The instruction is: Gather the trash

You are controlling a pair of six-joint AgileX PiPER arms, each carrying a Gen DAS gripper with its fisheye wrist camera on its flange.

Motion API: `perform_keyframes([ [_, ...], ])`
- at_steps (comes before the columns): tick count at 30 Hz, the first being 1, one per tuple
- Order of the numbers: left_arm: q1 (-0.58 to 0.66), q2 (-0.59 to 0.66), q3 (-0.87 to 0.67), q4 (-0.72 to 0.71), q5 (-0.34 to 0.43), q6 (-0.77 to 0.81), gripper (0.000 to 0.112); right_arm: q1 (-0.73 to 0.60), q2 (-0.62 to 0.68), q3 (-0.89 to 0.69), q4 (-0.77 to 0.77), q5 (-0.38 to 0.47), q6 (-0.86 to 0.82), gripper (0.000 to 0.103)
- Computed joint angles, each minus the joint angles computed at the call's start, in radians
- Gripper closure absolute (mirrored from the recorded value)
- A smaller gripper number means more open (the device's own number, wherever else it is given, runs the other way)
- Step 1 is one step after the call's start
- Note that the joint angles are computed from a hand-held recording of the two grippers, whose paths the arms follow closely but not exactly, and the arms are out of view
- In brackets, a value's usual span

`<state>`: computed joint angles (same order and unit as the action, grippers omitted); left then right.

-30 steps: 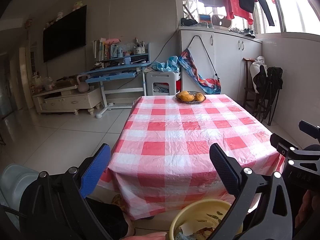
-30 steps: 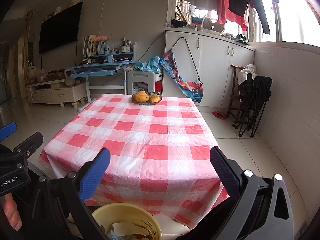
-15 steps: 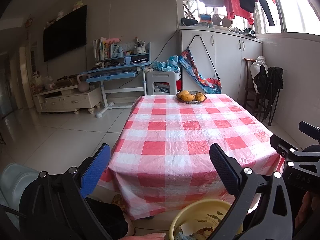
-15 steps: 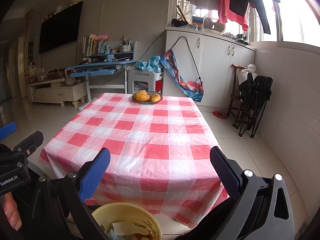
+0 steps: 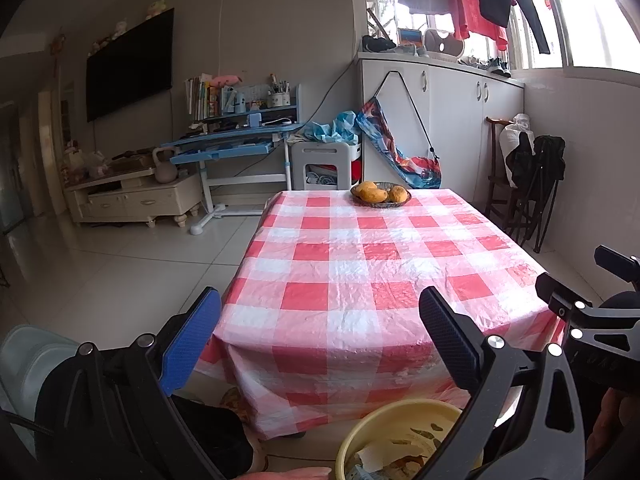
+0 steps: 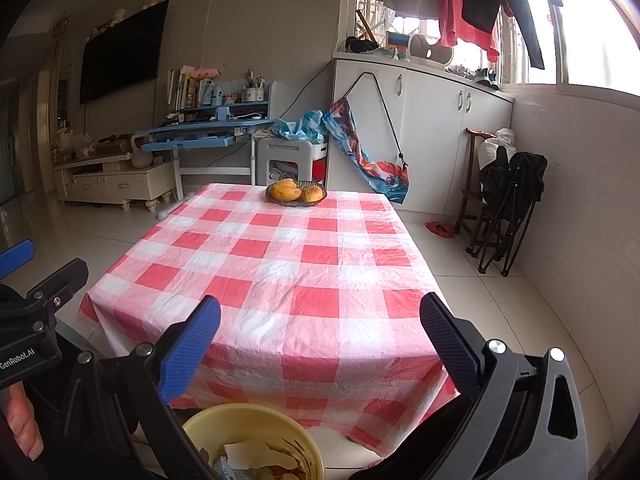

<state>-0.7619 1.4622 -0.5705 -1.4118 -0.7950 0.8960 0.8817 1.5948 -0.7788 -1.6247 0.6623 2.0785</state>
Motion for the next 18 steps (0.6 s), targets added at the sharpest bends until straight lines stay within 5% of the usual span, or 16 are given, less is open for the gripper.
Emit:
perform_keyframes([
  [11, 0.044, -0.004, 0.027, 0.116, 0.095, -0.121, 0.016, -0.002, -0.002, -0.004, 0.008, -0.003, -0.012, 0.008],
  [15, 0.006, 0.028, 0.004, 0.040, 0.031, -0.042, 0.016, -0.001, -0.003, -0.002, 0.005, -0.002, -0.009, 0.008],
  [18, 0.039, 0.031, -0.017, -0.010, 0.065, 0.001, 0.016, -0.003, -0.003, -0.002, 0.006, -0.004, -0.010, 0.008],
])
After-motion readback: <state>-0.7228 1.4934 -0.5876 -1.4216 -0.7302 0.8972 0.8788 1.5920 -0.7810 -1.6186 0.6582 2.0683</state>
